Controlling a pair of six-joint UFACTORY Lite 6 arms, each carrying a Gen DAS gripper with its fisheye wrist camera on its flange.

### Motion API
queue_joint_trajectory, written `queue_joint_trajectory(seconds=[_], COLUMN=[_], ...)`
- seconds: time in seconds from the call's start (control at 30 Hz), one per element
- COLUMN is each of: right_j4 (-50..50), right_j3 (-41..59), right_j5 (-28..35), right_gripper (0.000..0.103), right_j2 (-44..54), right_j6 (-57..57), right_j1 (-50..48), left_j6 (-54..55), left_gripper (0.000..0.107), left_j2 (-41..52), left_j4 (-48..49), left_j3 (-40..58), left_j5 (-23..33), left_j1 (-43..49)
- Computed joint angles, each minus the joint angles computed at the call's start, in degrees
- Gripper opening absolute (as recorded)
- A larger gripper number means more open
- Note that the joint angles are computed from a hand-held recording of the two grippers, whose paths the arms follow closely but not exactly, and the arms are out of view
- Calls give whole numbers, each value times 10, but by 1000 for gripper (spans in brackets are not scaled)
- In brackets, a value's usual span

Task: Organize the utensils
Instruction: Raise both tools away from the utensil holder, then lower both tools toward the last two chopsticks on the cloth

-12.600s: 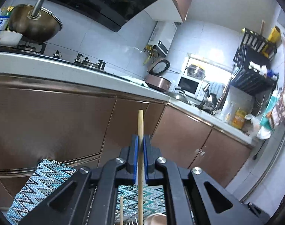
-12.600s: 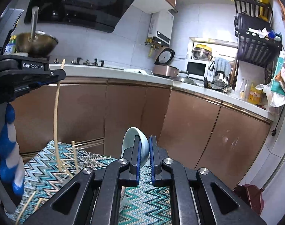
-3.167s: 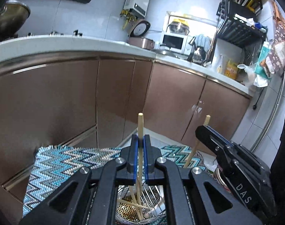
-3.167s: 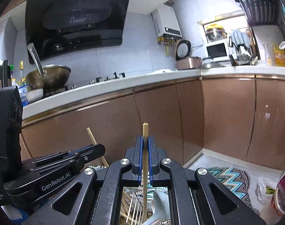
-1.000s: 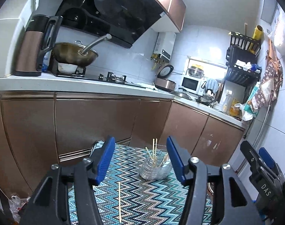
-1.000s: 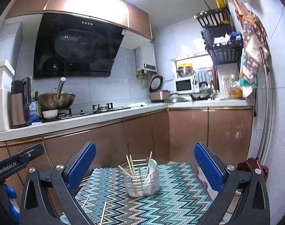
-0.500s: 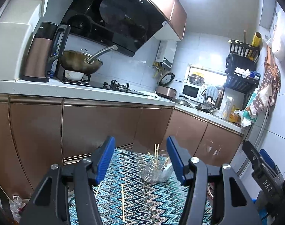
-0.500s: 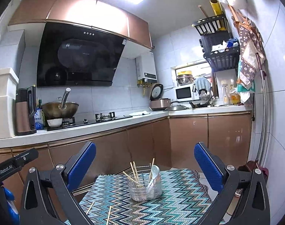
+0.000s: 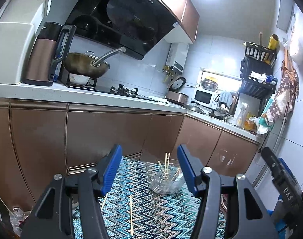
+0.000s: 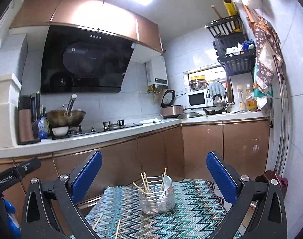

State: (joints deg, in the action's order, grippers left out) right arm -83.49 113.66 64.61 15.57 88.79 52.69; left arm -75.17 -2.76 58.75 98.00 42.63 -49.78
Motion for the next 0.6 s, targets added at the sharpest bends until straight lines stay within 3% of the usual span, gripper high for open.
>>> queue_joint_trajectory(seconds=[0.33,0.6], right_j4=[31,101], right_j3=[-21,20], right_j5=[-38,-95], right_gripper=[103,103], right_j2=[9,70], right_j6=[13,-37], right_j1=[-42,-82], left_j6=[-52,1], left_gripper=[56,56], left_j2=[17,70], left_j4=[40,-53], left_j3=[-29,-30], left_j5=[-14,-76], left_j1=[24,97])
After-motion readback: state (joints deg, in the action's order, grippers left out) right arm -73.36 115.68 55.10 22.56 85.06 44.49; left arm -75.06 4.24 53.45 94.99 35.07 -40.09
